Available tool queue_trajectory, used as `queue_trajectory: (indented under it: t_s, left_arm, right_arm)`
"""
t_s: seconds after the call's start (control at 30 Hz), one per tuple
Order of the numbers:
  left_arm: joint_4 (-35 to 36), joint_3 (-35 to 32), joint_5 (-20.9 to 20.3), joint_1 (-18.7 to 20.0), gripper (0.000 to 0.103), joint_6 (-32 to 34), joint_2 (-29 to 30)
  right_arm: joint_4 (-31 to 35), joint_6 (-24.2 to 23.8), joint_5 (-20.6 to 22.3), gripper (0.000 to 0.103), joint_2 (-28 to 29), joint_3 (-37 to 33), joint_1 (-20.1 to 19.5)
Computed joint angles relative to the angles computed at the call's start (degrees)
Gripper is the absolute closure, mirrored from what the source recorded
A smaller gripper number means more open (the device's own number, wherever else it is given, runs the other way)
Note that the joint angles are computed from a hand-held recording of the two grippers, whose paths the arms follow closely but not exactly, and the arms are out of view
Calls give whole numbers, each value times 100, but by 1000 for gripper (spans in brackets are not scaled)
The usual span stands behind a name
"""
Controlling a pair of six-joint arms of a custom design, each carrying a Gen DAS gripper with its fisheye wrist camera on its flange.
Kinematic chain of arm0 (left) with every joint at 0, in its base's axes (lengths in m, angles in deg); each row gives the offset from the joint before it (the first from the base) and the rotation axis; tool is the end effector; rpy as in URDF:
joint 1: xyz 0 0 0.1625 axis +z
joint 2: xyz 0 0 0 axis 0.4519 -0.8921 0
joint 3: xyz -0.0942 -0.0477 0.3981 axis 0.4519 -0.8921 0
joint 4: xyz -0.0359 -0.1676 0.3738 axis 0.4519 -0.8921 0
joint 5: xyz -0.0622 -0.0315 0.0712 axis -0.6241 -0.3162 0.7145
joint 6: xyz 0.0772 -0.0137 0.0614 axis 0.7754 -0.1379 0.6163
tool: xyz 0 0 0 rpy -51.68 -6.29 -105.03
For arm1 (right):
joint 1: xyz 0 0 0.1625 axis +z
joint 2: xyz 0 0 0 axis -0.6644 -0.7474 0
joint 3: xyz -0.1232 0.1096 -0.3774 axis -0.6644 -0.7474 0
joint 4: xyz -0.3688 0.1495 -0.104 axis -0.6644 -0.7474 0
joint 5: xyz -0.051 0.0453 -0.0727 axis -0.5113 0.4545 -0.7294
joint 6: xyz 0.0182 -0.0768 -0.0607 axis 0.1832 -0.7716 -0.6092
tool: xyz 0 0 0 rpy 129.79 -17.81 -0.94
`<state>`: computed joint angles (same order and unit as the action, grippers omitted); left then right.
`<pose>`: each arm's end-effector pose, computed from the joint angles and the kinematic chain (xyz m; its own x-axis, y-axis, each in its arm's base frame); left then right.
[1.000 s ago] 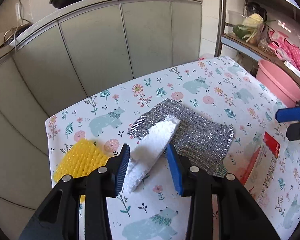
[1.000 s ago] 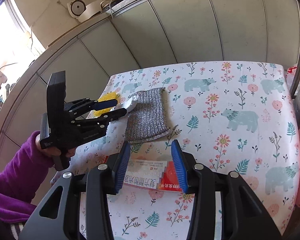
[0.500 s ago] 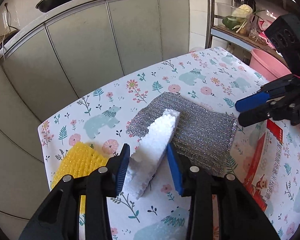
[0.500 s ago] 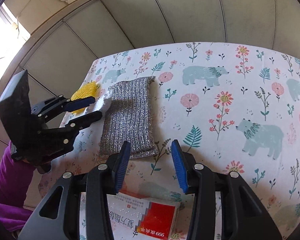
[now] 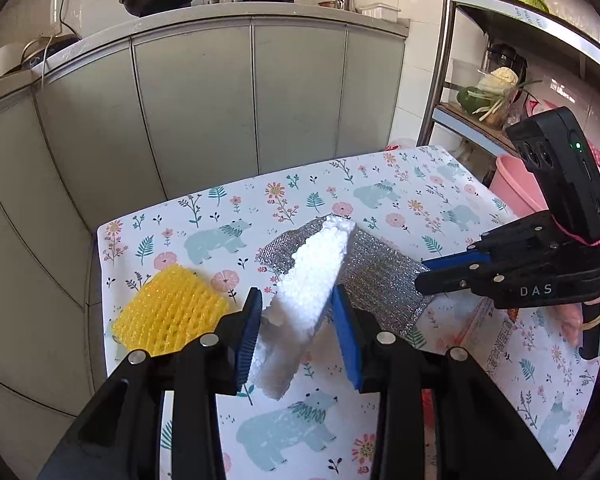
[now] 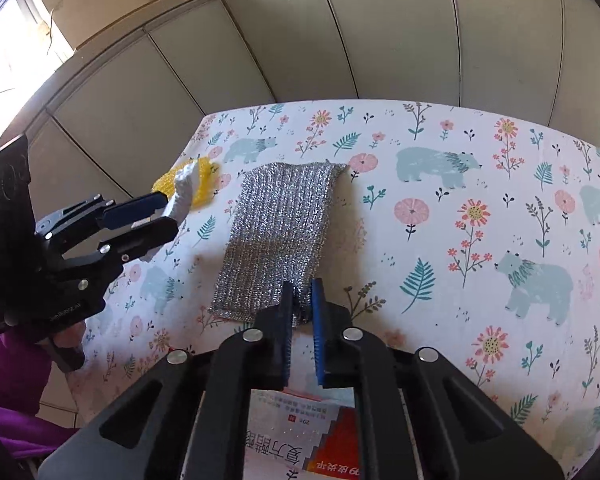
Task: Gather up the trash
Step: 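Grasp the white foam strip with the left tool while the right tool grasps the grey knit scouring pad, then carry the foam strip and scouring pad over the pink bucket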
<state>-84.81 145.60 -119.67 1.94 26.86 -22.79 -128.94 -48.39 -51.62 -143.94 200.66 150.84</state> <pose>-0.1809 -0.3120 0.2069 -0.5582 0.6547 -0.5097 0.8146 0.5491 -0.1867 0.1975 -0.2876 0.1551 -0.9032 -0.1694 0.3944 -0.3384 0.8463 -0.4114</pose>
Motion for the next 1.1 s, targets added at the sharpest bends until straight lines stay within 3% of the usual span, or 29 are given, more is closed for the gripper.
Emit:
queue_trajectory:
  t_s: [0.33, 0.63, 0.87, 1.1]
  left_arm:
    - [484, 243, 323, -600, 68, -920, -708]
    - [734, 312, 667, -1316, 68, -1789, -950]
    - [404, 346, 669, -1826, 68, -2251, -695]
    - [-547, 263, 344, -2125, 68, -2221, 159]
  right_arm:
    - [-621, 236, 65, 96, -897, 517, 298]
    - [-860, 379, -232, 96, -1812, 866, 608]
    - [-483, 522, -564, 96, -2851, 1047, 874]
    - [205, 575, -1011, 96, -4122, 1092, 1131]
